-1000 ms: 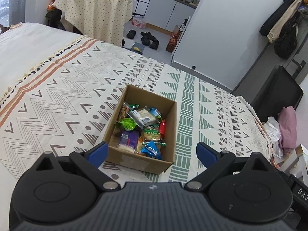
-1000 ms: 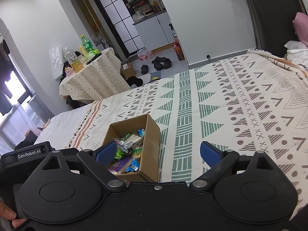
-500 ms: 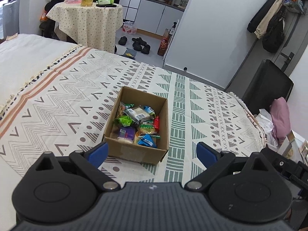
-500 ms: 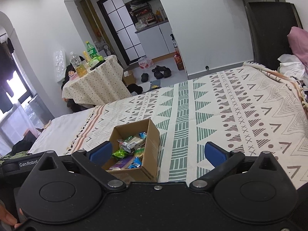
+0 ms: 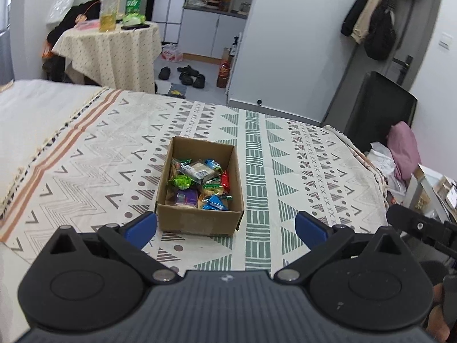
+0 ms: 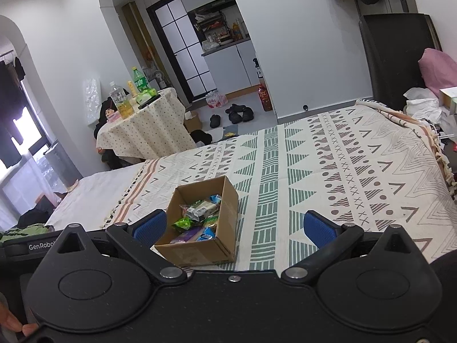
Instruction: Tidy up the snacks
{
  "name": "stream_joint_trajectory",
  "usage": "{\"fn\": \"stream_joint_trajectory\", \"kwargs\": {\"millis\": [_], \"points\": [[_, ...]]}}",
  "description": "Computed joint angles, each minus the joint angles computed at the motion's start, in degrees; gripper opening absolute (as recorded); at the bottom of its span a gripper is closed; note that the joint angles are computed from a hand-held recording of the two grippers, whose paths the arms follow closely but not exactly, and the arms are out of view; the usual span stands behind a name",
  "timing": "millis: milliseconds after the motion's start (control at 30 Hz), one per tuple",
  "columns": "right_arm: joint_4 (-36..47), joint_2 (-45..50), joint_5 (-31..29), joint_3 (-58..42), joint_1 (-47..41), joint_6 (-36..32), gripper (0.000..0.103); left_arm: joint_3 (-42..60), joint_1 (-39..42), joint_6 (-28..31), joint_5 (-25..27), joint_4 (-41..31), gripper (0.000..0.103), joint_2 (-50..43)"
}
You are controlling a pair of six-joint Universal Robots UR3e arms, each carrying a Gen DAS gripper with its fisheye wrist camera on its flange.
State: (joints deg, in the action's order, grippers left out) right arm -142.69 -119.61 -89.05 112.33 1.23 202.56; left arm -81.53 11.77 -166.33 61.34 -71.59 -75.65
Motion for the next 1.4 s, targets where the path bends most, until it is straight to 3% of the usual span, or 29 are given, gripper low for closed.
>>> {"fn": "stream_joint_trajectory", "kwargs": {"millis": [267,567,733,1400], "points": [[1.8,-1.0,-6.8,-0.5,5.9,1.2,0.103,-1.4,1.6,6.6,-0.1,-3.7,0.103,3.5],[5.2,-2.3,-9.0,-0.5,8.7,1.6,0.103,-3.8,4.8,11.6,-1.0,-6.0,0.103,7.1],[6.0,-2.0,-11.6,-0.8,10.8,1.0,0.103,-4.2,5.5,12.9,-0.8,-6.2,0.103,7.6],[8.3,-2.0,-10.6,-0.9,11.1,0.0,0.103,-4.7,6.6,13.7,-1.0,-7.3,0.103,7.7]]}}
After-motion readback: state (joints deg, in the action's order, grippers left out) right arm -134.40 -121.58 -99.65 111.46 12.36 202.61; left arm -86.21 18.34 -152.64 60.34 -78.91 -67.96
